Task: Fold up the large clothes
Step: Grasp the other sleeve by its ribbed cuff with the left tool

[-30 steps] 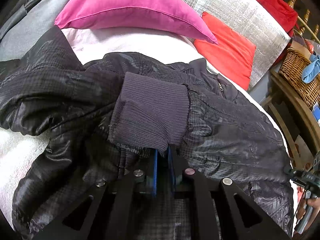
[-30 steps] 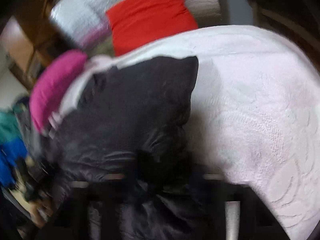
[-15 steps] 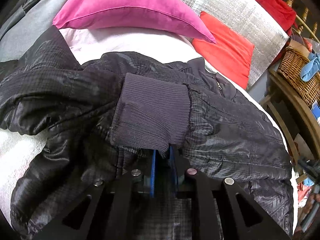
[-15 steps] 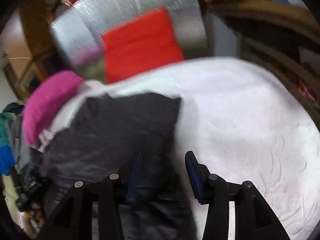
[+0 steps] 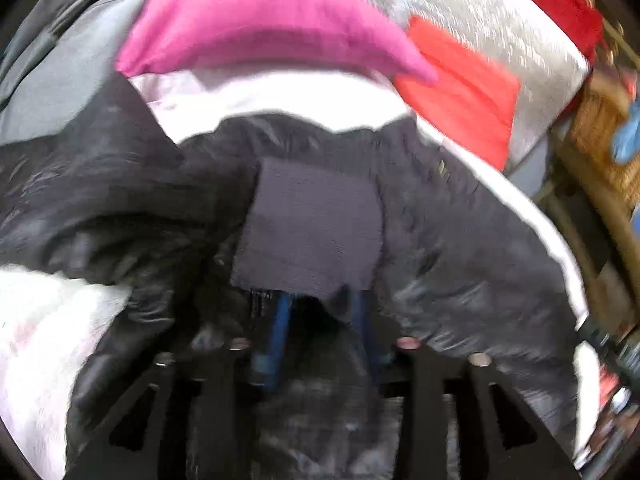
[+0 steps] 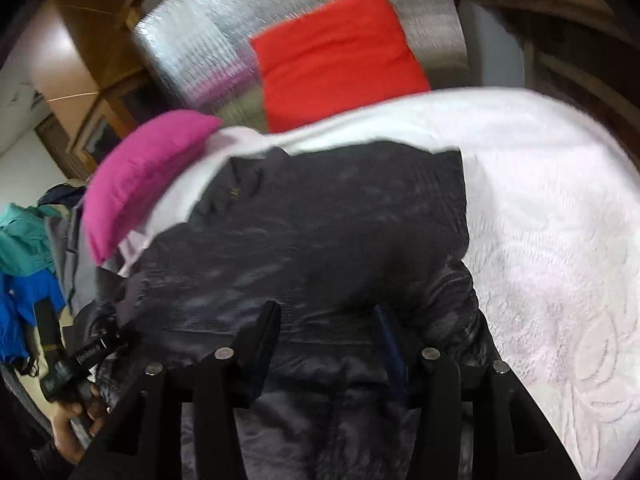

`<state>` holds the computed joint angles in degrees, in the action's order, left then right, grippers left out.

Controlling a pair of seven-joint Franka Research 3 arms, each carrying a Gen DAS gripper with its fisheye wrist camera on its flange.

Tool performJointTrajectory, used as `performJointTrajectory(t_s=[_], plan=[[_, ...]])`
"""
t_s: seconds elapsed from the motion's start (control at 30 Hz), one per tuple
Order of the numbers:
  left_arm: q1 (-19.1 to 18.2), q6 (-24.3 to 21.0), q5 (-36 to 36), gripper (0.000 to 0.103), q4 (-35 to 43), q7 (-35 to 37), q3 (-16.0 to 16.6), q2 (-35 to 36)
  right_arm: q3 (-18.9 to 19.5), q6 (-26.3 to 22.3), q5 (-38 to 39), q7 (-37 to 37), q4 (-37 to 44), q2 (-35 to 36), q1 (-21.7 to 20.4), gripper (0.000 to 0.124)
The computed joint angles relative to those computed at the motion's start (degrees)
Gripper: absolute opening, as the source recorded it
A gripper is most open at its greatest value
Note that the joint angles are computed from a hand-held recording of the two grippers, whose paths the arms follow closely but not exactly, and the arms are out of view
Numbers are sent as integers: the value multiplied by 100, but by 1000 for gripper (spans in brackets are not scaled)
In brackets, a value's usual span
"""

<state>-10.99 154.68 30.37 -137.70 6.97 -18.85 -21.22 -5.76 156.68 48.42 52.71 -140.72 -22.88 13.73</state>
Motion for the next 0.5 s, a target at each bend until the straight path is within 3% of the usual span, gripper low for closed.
performJointTrajectory(t_s=[0.07, 0.1, 0.17, 0.23, 0.27, 0.37, 0.5], plan=[[244, -77, 374, 70, 1, -415, -240, -254, 33, 100, 45, -32, -155, -121, 31, 71], [335, -323, 566, 74, 122, -516, -377, -268, 115, -6, -214, 177, -114, -76, -93, 74], [132, -820, 472, 76, 438, 1, -276, 27, 268, -263, -729, 675, 3, 124, -311, 74], [-180, -1422, -269, 74, 746, 854, -7, 375, 277, -204, -778, 851, 30, 97, -307, 74], [-275, -1394, -344, 72, 659, 804, 109, 301, 237, -168, -671, 840, -34, -81, -232, 74], [-126, -898, 10, 74, 88, 60, 18, -451, 168, 107, -312, 654, -450, -891, 91, 74], [-230, -358, -299, 77, -731, -61, 257, -1634, 48, 203, 289, 771, -1134, -2140, 685, 80]])
